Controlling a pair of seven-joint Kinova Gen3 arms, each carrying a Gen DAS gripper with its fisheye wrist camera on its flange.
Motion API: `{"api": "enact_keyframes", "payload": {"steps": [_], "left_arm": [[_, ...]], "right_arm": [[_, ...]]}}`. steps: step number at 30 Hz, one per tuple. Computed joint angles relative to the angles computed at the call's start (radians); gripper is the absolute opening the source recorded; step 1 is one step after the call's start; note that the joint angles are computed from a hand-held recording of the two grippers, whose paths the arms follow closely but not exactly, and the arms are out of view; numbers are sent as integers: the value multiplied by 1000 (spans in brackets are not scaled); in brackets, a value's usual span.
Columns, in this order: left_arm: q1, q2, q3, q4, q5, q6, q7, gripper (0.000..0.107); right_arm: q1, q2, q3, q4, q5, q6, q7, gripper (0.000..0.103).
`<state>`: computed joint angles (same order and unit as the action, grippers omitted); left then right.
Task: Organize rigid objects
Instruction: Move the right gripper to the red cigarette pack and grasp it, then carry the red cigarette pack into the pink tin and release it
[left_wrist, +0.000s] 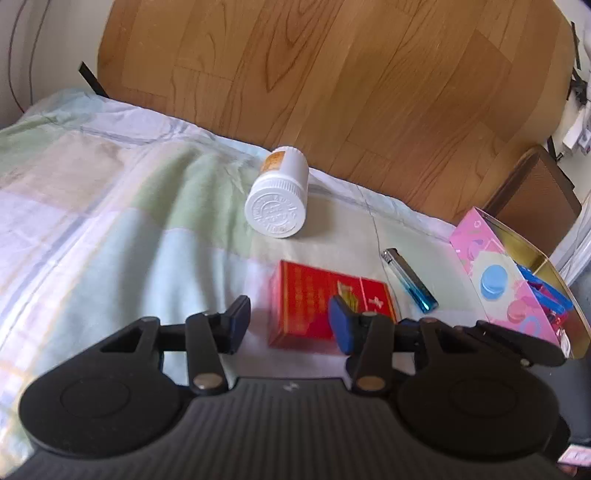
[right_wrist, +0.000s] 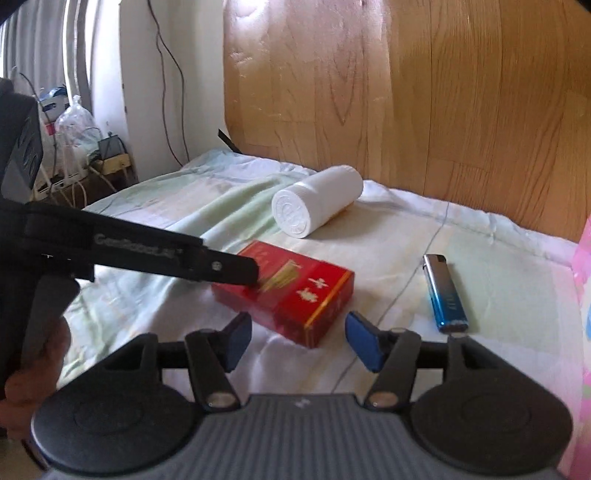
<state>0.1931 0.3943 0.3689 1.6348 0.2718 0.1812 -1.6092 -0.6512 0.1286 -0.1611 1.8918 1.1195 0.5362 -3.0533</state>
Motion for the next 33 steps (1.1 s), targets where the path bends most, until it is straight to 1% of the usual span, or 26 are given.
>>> {"api": "enact_keyframes", "payload": {"steps": [2,3,4,5,6,7,9,11,12,13,16,17,18,19,20,23,24,25,27,29,31,33], "left_arm": [[-64,26,80,-8,22,-5,-31,49],[-95,41,121,-10,51,-10,-66,50],[-112,49,145,-8,65,-19,-85,50],[-111,46,149,5,62,-38,-89,50],[-95,38,135,12,43,-43,-77,50],[-63,26,103,11,22,-39,-49,50],[-29,-2,63,28,20,-28,-34,50],[-16,-34,55,56,13,-23,-25,50],[-18,-54,66,78,13,-16,-26,50],[-38,-69,96,101,22,-15,-44,50],[-120,-116,235,179,76,-19,-153,50],[-140,-127,279,198,94,-23,-192,50],[-142,-135,308,204,95,-12,-219,50],[-125,-139,320,204,94,2,-245,50],[-96,-139,318,196,89,18,-266,50],[25,-113,293,145,47,73,-327,50],[72,-95,279,118,31,95,-340,50],[106,-77,269,92,23,115,-356,50],[180,-37,250,36,6,151,-387,50],[243,-7,225,-18,-5,188,-413,50],[320,10,181,-66,-24,213,-419,50],[383,14,143,-93,-35,204,-431,50]], "right_arm": [[10,11,3,-15,-30,-8,29,58],[38,17,-20,-27,-59,-8,63,58],[79,28,-62,-41,-85,-2,96,59],[102,33,-89,-49,-94,6,116,59],[118,39,-116,-58,-87,27,119,56],[148,44,-163,-61,-66,51,106,56],[215,42,-255,-49,-23,69,72,55],[277,18,-348,-17,-2,83,23,55],[302,5,-394,-1,0,100,9,55],[321,-15,-441,21,4,125,-7,54],[369,-113,-580,112,-19,203,-65,55],[378,-144,-626,138,-27,244,-97,55],[388,-180,-672,162,-49,285,-115,55],[399,-221,-719,187,-79,325,-133,55],[415,-257,-765,205,-116,366,-144,55],[473,-370,-899,248,-238,488,-187,55],[476,-397,-922,253,-279,529,-208,55],[460,-432,-933,267,-320,569,-246,55],[391,-476,-916,288,-374,647,-327,55],[360,-513,-937,300,-417,727,-402,55],[314,-512,-953,310,-431,809,-481,55],[249,-499,-953,319,-427,890,-557,55]]}}
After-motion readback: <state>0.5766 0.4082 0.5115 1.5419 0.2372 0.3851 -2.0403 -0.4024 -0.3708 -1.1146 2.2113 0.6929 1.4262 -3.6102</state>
